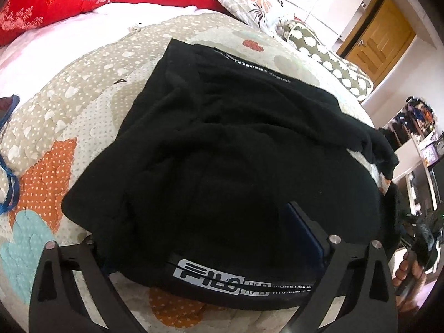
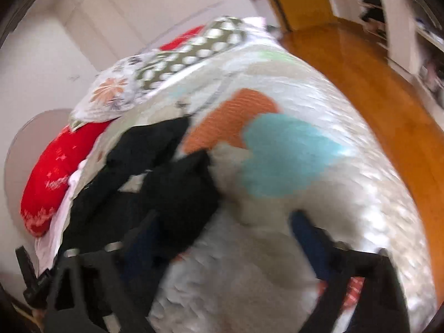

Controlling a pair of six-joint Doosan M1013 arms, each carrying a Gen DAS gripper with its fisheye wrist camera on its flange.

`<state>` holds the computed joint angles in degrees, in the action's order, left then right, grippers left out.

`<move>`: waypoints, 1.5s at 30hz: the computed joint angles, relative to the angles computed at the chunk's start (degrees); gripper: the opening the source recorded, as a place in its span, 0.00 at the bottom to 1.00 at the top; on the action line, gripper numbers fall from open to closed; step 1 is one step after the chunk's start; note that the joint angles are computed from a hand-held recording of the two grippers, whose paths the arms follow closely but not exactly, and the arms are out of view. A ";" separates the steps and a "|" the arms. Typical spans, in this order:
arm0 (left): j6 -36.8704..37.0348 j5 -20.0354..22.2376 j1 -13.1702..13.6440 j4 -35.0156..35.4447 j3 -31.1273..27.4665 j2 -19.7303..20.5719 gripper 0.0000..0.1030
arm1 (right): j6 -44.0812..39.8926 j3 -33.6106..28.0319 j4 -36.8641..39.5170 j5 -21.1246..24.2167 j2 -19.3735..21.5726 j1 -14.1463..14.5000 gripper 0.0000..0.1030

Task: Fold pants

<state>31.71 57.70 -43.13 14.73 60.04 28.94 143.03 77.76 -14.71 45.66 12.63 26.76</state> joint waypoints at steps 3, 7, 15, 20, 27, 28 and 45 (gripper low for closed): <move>0.05 -0.48 0.30 -0.65 0.66 -0.76 0.34 | -0.04 -0.99 0.29 1.05 0.17 0.35 0.20; 2.14 -2.68 0.71 -3.76 2.00 -2.34 0.13 | 4.88 0.76 -9.49 2.21 -3.54 3.75 0.19; 3.04 -1.00 0.43 -3.54 2.05 -2.63 0.13 | 15.17 1.15 -21.50 21.22 -5.70 7.34 0.56; 2.06 -1.98 0.75 -4.06 3.77 -3.30 0.24 | 11.56 5.00 -13.40 13.48 -8.23 6.63 0.69; -2.17 -6.62 1.46 -5.86 6.98 -5.29 0.69 | 11.79 8.05 -5.38 3.23 -6.81 5.46 0.73; -2.67 -5.91 1.35 -5.39 6.40 -4.96 0.70 | 13.30 8.12 -6.38 2.09 -6.53 5.31 0.72; 3.28 -3.63 1.41 -8.58 8.22 -7.46 0.16 | 7.46 9.33 -6.36 2.72 -11.04 7.97 0.12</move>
